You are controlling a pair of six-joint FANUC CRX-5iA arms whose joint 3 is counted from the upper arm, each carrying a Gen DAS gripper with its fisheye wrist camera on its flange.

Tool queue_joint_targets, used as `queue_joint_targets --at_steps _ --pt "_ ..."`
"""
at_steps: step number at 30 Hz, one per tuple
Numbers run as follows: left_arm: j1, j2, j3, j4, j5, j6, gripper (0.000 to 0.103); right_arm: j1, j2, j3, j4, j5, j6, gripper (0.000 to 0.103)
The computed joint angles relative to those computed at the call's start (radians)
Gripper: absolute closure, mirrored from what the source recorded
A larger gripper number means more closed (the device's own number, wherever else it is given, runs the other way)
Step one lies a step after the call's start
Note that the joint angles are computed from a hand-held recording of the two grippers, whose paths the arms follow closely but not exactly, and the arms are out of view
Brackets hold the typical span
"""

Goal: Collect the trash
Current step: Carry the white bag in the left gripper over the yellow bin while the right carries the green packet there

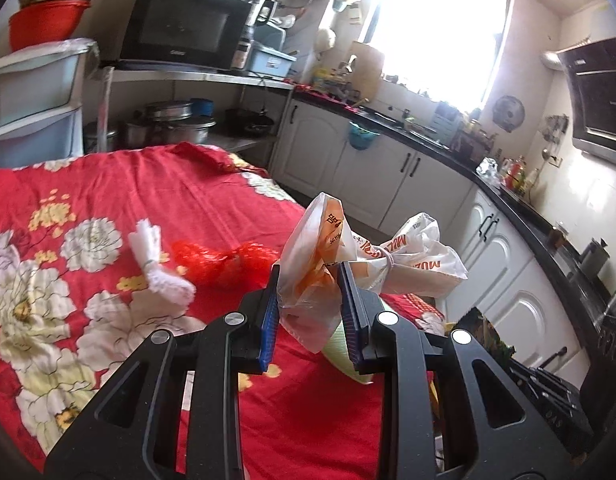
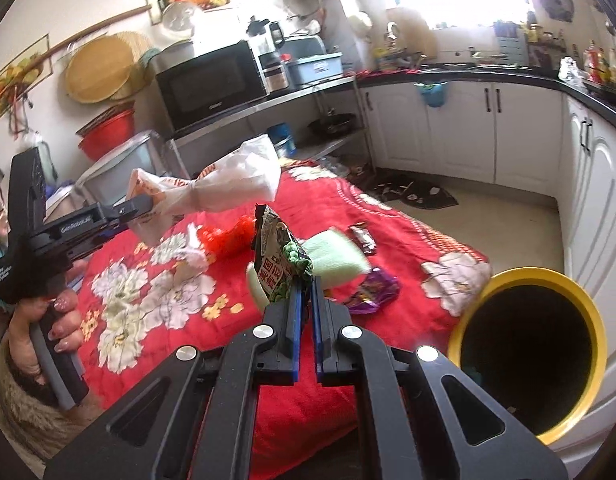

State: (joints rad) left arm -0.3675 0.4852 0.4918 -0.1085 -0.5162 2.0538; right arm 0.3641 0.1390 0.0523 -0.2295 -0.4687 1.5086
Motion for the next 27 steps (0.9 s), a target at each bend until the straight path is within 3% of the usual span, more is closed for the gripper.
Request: queue_joint_targets --at_steps 10,27 --pt "-0.034 0.047 0.058 0.054 0.001 -0.104 0.082 -0.020 -0.046 -0.109 0.237 0.107 -0.259 0.098" --pt "-0.106 0.182 0.241 0.125 -0.046 -0.290 0.082 -0.123 -0.103 -0.345 0.812 0.264 -0.900 0.098"
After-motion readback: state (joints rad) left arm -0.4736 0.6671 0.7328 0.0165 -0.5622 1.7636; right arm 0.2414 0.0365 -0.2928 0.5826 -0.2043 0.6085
